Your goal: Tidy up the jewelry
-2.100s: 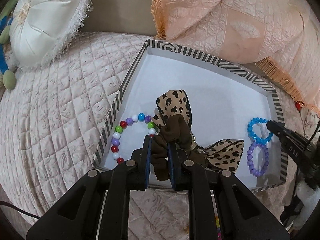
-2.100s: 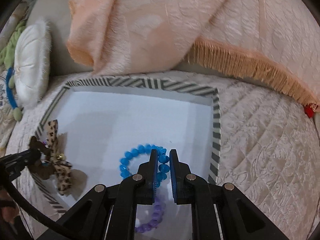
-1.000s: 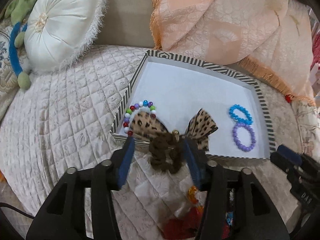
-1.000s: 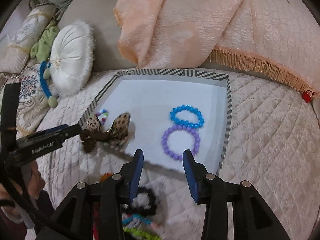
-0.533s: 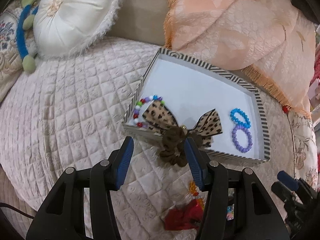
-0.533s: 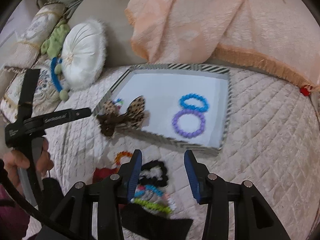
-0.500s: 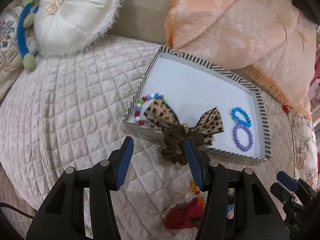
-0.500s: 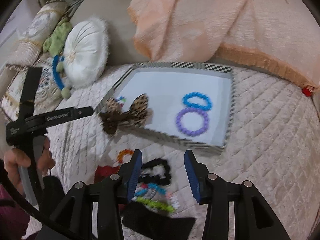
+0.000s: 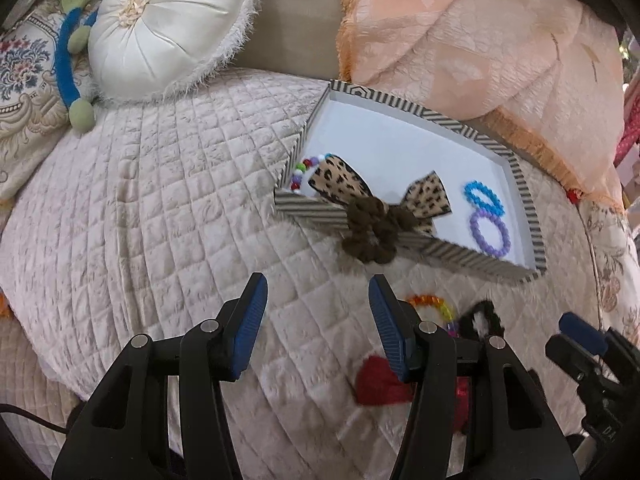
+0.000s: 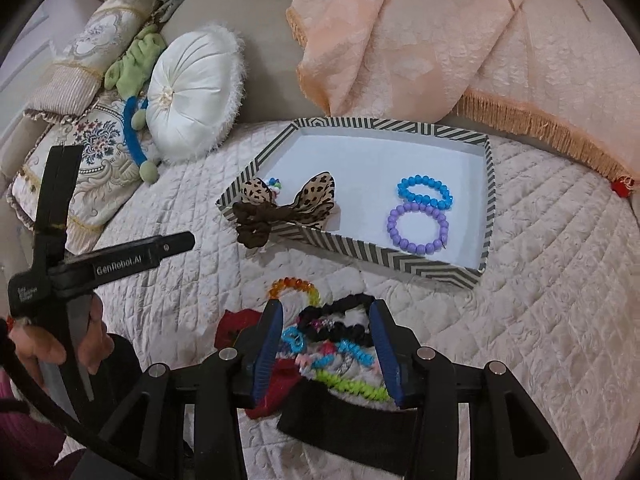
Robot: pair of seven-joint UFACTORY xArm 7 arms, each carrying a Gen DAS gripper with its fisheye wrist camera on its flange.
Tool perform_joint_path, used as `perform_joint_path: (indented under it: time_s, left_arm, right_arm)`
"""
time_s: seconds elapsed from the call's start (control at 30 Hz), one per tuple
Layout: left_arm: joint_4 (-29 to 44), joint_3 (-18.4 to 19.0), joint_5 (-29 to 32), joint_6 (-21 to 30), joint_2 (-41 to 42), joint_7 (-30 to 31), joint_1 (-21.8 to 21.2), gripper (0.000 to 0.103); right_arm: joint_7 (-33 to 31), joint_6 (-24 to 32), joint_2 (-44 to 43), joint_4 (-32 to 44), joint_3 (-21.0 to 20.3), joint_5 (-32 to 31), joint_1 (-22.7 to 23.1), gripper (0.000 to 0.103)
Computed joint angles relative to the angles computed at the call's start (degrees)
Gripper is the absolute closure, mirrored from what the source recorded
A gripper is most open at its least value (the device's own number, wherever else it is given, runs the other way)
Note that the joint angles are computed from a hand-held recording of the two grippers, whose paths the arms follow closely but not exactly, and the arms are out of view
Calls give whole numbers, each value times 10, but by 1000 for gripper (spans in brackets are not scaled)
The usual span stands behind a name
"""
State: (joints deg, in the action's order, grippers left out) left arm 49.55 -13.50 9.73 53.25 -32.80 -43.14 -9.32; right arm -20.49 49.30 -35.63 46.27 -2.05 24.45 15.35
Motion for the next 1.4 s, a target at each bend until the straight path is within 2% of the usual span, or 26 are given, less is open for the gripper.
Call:
perform_joint_path:
  time_s: [0.33,0.87,1.13,1.4]
  left_arm:
    - [-14,-39,26,27,-40,-26,-11,50]
    - [-17,-67,29,56,-70,-48,-38,50]
    - [-25,-56,7,59,-85,-49,-48,50]
    - [-49,-25,-45,51,-101,-46,-51,50]
  right_arm:
    - [20,18,-64,-36,3,-14,-2,53]
    - [45,49,-144,-71,-8,-33,-8,49]
    - [52,64,-163,-81,-8,-43,-11,48]
    - [50,78,-171,-97,-14,-49,-18,46]
